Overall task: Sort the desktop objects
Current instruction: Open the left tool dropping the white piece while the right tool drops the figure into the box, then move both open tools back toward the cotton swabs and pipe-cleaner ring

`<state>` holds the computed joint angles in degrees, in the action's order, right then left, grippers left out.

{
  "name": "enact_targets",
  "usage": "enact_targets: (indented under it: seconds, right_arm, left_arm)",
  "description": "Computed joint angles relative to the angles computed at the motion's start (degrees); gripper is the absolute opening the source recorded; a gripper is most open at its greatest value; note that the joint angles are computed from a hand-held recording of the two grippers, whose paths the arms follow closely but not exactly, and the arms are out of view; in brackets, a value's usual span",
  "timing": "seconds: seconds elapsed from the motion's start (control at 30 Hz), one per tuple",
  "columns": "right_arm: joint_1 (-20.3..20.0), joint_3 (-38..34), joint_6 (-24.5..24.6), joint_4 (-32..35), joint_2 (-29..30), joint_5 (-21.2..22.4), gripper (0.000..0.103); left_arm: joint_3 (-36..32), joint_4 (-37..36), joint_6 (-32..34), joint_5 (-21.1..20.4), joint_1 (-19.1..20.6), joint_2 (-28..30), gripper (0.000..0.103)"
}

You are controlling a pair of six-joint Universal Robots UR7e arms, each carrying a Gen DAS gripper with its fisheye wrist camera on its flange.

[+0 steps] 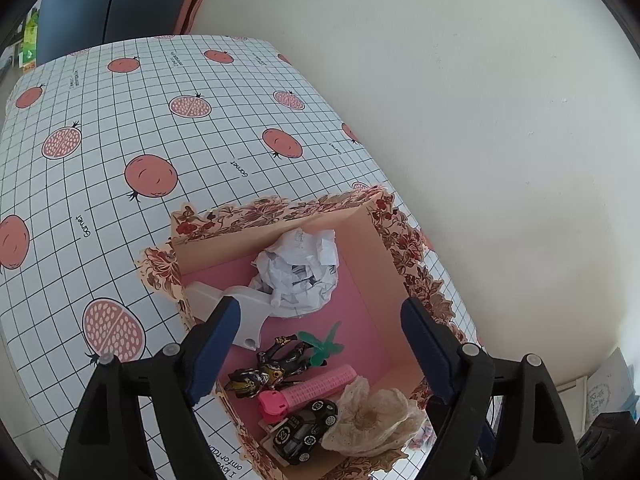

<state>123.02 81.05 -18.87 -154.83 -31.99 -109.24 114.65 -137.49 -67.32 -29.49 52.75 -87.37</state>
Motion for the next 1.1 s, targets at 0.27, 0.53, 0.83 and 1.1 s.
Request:
enact_targets:
  seconds: [0.27,0.53,0.83,1.1]
  right_arm:
    - [-0.37,-0.82,1.72,0.62,0.26,-1.67,0.085]
    - [-1.03,-1.34,4.54,1.36,0.02,-2.81,0.093]
    - [-1.4,-1.51,6.61,2.59,-0.58,-3.94,0.093]
    - [-1.45,-1.1,5.25,1.13,-1.09,-4.71,0.103]
  left_arm:
    - [-0.35,1.04,-0.55,-0.02,0.14,0.12,0.084]
    - [-0.13,-0.78,0.4,-1.01,0.37,0.31,0.085]
    - [-0.84,0.76,0.11,-0.89,0.22,0.82,0.085]
    - [-1.08,2.25,0.01,0.27,-0.19,0.88,0.097]
